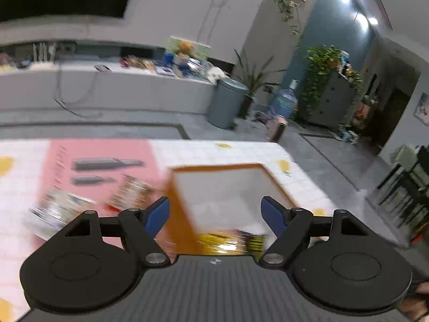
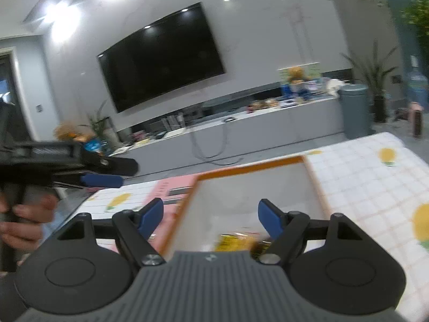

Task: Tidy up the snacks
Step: 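Move the left tool to the white bag while the right tool closes on the green packet, then grasp the white bag with the left tool while the right tool lifts the green packet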

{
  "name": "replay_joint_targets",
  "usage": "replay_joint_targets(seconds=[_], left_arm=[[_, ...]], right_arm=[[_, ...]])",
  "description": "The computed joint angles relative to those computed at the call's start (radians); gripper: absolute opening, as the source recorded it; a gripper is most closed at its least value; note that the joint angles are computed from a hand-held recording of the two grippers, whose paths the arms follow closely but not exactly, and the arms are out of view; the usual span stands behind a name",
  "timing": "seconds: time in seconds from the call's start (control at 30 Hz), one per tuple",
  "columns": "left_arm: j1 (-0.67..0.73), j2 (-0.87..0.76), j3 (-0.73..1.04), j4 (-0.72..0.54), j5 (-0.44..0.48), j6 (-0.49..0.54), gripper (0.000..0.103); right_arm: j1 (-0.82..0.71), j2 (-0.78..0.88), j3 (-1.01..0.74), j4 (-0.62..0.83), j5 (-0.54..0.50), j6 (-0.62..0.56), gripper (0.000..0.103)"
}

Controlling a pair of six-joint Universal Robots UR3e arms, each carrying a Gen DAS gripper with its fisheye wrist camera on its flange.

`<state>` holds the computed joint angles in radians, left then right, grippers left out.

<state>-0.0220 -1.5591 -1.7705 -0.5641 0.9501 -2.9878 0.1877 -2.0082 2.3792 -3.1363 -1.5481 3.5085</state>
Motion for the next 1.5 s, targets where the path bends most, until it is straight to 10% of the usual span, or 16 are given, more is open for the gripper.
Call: replay_joint_targets(seconds=[0.27, 0.53, 0.87, 1.27, 1.5], left_arm=[[0.216, 0.052, -0.166, 0.058, 0.114, 0.191, 0.090], [0.295, -0.094, -0.200, 0.044, 0.123, 0.191, 0.088], [0.392, -0.271, -0.164, 0.091, -0.066, 0.065, 0.088], [0.421, -0.217, -0.279, 0.309, -0.039, 0.071, 0.088], [0.432, -0.185, -0.339, 0.363, -0.046, 0.083, 0.088]], right_arm=[[0.471, 0.676, -0.584, 0.018, -0.330, 0.019, 0.059], [0.552, 1.139, -1.042, 0.206, -0.483, 0.108, 0.058], [0.432, 1.403, -1.214, 0.046, -0.238, 0.191, 0.097], [0.487, 1.668, -1.798, 0.442, -0.348, 0.056, 0.086], [0.512, 1.628, -1.725, 0.417, -0.390, 0.002, 0.070]])
